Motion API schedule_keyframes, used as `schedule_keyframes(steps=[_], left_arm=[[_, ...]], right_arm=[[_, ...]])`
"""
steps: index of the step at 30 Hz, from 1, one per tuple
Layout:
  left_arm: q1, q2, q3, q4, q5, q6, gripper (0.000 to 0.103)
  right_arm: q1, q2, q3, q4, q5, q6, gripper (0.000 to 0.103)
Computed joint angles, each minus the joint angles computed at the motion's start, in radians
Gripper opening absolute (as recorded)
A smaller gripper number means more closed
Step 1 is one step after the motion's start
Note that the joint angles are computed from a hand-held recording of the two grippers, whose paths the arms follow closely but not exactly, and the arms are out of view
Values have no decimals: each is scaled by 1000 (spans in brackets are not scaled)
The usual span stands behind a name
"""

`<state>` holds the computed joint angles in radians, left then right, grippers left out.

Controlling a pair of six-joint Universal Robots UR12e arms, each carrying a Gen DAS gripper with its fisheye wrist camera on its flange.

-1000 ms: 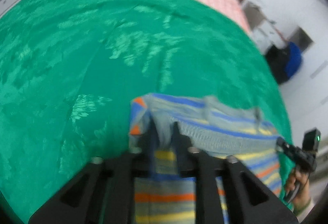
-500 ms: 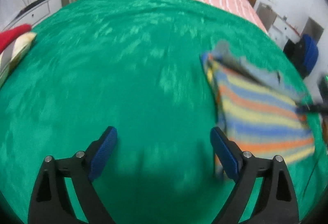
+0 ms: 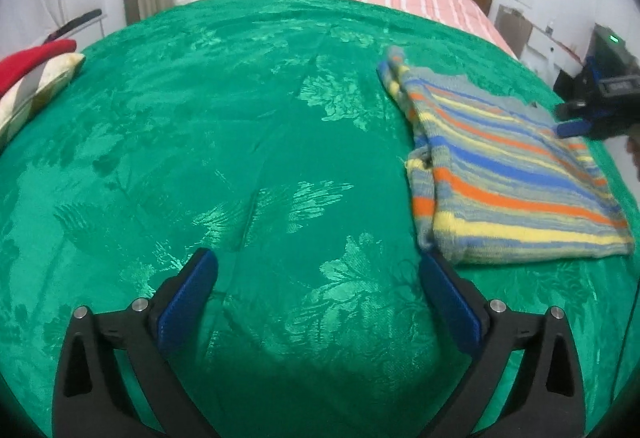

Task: Fold small clothes
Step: 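Release the hem and lift both grippers away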

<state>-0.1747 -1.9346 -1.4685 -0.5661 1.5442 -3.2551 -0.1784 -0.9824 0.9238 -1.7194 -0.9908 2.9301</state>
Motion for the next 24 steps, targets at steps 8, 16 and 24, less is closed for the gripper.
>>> schedule_keyframes(steps=[8, 16, 24], left_arm=[[-3, -1, -8, 22, 7, 6, 102], [-3, -1, -8, 21, 5, 7, 102], [-7, -3, -2, 10, 18, 10, 102]], right_arm=[[128, 133, -133, -101, -127, -14, 53], [121, -16, 95, -296, -11, -30, 53], [107, -223, 398, -279, -63, -249, 53]])
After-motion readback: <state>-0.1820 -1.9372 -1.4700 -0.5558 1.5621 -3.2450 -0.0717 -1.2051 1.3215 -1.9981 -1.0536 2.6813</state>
